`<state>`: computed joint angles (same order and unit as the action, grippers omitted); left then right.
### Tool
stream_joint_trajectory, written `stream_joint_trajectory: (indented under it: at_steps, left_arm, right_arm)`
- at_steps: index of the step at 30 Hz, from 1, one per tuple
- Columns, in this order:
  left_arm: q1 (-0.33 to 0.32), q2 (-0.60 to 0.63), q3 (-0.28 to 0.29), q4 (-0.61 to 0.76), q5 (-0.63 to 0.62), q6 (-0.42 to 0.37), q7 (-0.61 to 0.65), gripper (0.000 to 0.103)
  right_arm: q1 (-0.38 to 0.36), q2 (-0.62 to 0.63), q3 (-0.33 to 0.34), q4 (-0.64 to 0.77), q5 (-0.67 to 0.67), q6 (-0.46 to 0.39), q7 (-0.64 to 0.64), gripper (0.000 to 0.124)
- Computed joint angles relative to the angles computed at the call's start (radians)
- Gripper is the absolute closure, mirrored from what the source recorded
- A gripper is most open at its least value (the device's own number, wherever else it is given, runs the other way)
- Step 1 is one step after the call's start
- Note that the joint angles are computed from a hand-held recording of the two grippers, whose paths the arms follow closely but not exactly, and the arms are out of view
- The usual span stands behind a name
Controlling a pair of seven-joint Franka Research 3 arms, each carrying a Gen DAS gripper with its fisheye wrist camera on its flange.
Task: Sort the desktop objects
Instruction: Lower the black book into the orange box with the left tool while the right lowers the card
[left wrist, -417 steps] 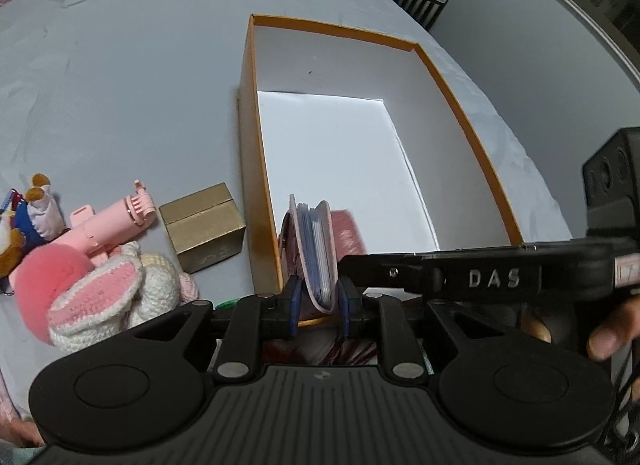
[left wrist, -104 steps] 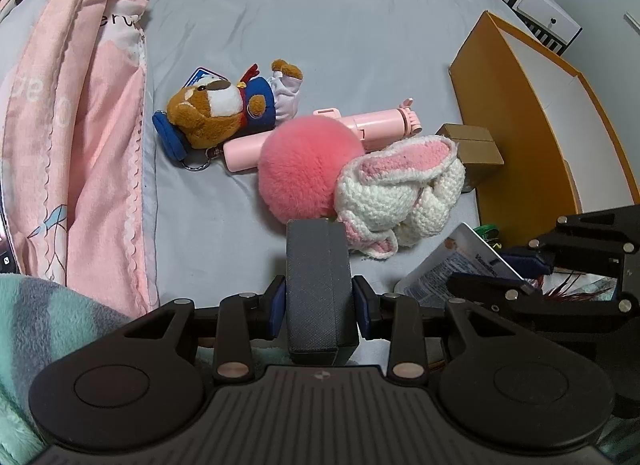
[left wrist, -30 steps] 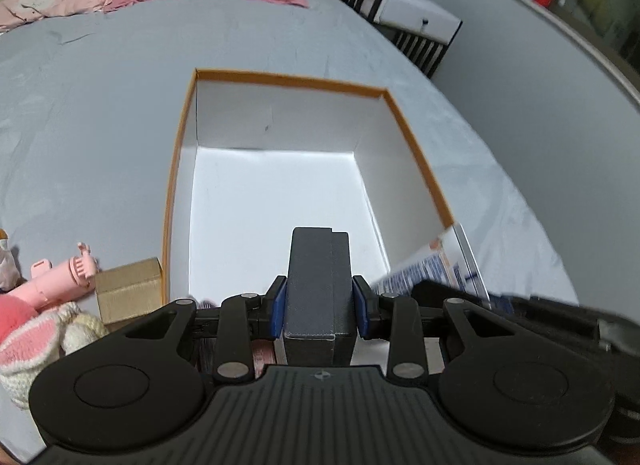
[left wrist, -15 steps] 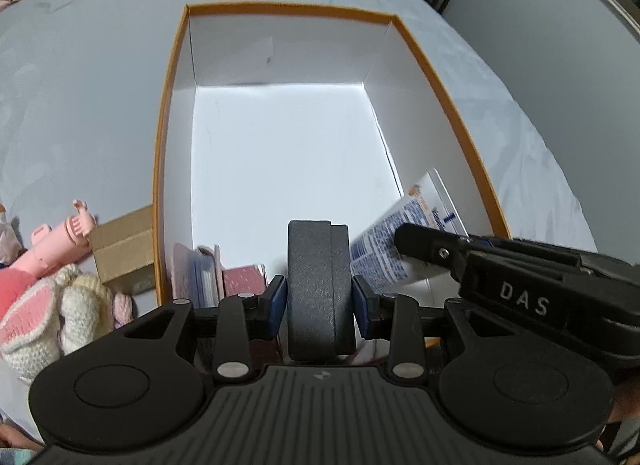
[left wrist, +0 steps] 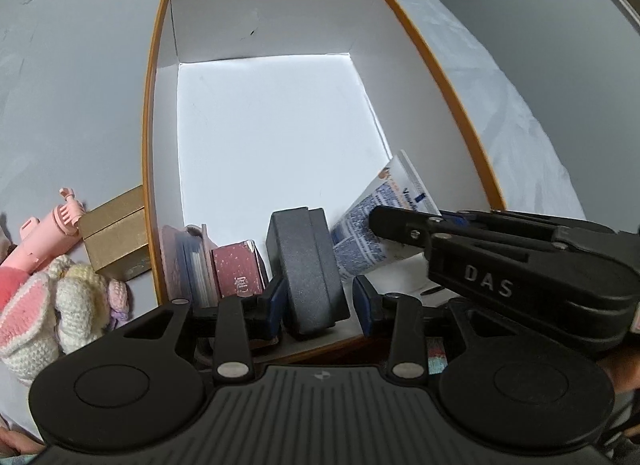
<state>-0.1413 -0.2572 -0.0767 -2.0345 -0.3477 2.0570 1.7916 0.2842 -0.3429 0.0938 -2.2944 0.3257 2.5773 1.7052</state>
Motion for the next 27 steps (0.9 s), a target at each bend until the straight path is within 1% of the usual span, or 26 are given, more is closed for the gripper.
stream_joint_trajectory:
  at_steps: [4,8,10,12,14,19,22,24,27]
  left_arm:
    - [0.000,-0.032,0.026,-0.010,-0.052,-0.007,0.062,0.061]
    - [0.010,-0.092,0.058,-0.048,-0.107,0.051,0.095,0.061]
    - [0.022,-0.114,0.068,-0.066,-0.113,0.091,0.075,0.061]
    - [0.036,-0.126,0.071,-0.082,-0.093,0.123,0.042,0.061]
    - [0.044,-0.132,0.076,-0.092,-0.077,0.139,0.014,0.061]
    - [0.044,-0.146,0.106,-0.106,-0.083,0.129,0.011,0.061]
    - [0.048,-0.151,0.106,-0.117,-0.070,0.134,0.014,0.061]
    - [0.049,-0.153,0.108,-0.123,-0.064,0.138,0.018,0.061]
    - [0.050,-0.167,0.121,-0.133,-0.069,0.116,0.029,0.061]
  right_arm:
    - [-0.010,0.006,0.016,0.006,-0.037,0.004,0.019,0.111]
    - [-0.008,0.014,0.023,0.014,-0.069,-0.015,0.025,0.111]
    - [-0.004,0.011,0.025,0.011,-0.074,-0.021,0.030,0.111]
    - [-0.001,0.010,0.029,0.012,-0.080,-0.027,0.039,0.111]
    - [0.011,0.011,0.026,0.020,-0.070,-0.042,0.033,0.111]
    - [0.012,0.017,0.048,0.036,-0.116,-0.075,0.062,0.110]
    - [0.009,0.016,0.062,0.046,-0.160,-0.098,0.085,0.109]
    - [0.018,0.016,0.058,0.049,-0.157,-0.107,0.087,0.107]
    - [0.020,0.004,0.061,0.043,-0.164,-0.110,0.103,0.105]
